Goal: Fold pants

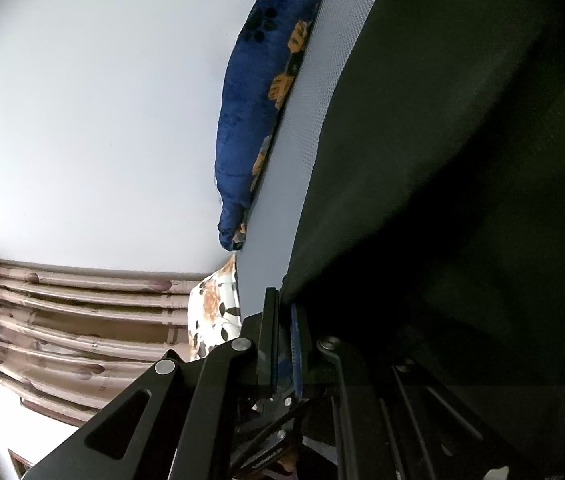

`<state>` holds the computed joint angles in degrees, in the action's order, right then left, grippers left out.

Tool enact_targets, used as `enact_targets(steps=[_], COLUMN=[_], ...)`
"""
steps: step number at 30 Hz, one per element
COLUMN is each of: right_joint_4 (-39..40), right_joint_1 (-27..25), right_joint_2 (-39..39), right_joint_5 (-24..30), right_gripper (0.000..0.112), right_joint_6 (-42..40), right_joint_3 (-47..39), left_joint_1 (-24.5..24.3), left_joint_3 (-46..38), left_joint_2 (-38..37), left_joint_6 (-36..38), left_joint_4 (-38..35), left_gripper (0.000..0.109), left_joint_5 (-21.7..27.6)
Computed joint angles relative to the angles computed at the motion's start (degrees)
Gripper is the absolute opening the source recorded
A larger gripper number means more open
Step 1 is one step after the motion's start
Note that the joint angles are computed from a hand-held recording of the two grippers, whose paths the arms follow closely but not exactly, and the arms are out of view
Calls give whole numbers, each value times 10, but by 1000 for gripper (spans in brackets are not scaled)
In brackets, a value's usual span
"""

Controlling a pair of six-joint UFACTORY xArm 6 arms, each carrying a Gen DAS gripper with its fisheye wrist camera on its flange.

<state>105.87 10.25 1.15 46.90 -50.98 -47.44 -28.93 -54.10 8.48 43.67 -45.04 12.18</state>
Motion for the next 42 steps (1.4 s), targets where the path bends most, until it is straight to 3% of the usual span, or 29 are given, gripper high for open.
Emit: enact_targets(steps=[1, 3, 6, 10, 12, 14, 16, 23, 25, 27, 30, 36, 42], right_joint_4=[0, -3, 2, 56, 100, 158, 206, 260, 237, 205, 189, 166, 125], right_joint_1=[1, 2, 3, -30, -39, -62, -85, -131, -142, -144, -143, -141, -152], right_joint_2=[-1, -2, -5, 18, 30, 52, 69, 71, 78, 79, 66, -4, -124], right_joint_5=[-1, -4, -7, 68, 65, 106, 136, 38, 21, -10, -49, -110, -149], right_gripper=[7, 7, 8, 12, 35, 44, 45, 41, 33, 17, 9, 6, 6], right_joint_6=[1, 4, -6, -23, -43, -61, -79, -149, -138, -129, -129, -160, -153], right_joint_3=[0, -1, 3, 18, 24, 31, 31, -3, -19, -35, -40, -13, 77], left_joint_1=[0, 0, -9, -22, -18, -14, -12, -10, -11, -13, -12, -17, -39], left_joint_3=[-3, -8, 7, 24, 25, 24, 23, 24, 24, 25, 25, 34, 73], left_joint_2=[2, 8, -2, -28, -37, -41, -45, -50, -48, -47, -46, -49, -87], left_joint_6=[-9, -25, -41, 25, 46, 42, 48, 51, 46, 38, 39, 32, 85], left_joint_4=[3, 26, 67, -7, -44, -43, -56, -64, -54, -38, -35, -25, -69], left_gripper=[33, 7, 5, 5, 5, 5, 5, 5, 5, 5, 5, 5, 5], left_joint_5=[-3, -7, -33, -57, -51, -44, -38, -32, -29, -29, -27, -30, -28])
